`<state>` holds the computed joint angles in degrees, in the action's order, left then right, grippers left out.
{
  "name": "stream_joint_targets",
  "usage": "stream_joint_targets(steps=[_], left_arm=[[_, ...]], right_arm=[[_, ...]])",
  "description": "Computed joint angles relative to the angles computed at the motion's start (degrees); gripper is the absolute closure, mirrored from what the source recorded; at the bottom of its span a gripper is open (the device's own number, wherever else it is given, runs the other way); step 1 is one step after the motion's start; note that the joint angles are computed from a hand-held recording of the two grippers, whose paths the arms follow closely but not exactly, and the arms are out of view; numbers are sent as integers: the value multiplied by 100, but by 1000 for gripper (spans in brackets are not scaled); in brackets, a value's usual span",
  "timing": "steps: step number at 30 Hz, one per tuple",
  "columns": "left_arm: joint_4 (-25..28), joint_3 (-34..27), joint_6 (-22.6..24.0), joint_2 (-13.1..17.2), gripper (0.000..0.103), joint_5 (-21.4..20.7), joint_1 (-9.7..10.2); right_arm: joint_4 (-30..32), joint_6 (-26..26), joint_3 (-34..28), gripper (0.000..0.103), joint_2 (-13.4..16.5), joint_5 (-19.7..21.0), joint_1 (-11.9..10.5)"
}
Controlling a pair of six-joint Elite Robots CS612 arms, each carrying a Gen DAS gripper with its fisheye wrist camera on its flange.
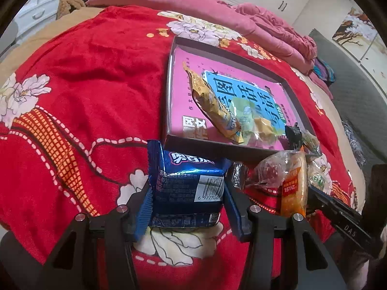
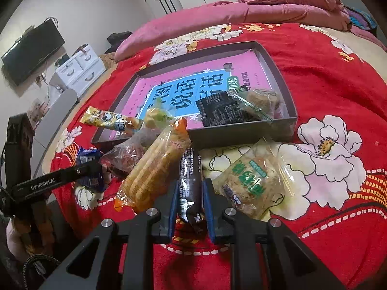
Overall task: Organize snacks
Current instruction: 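Lift both held snacks and carry them over the pink tray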
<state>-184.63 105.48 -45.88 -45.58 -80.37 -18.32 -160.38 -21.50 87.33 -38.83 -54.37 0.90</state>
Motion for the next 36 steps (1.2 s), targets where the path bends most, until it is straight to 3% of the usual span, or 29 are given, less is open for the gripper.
stream_joint_targets(steps=[6, 15, 18, 21, 30, 36], left_arm=[[-37, 41, 36, -76, 48, 103, -36], [-58, 67, 27, -102, 48, 64, -46], [-80, 66, 20, -92, 48, 11, -36], [-90, 56, 14, -79, 48, -41, -29], [-116, 38, 32, -50, 48, -128, -17], [-149, 35, 73, -61, 48, -71, -33]], right_arm=[[-93, 64, 31, 84, -24, 212, -67], [204, -9, -58, 84, 12, 80, -37], [267, -130, -74, 78, 20, 49, -1], [229, -264, -63, 70, 25, -137, 67], [-266, -828, -71, 69, 104, -902, 327], [-54, -984, -146, 75, 114, -718, 298]])
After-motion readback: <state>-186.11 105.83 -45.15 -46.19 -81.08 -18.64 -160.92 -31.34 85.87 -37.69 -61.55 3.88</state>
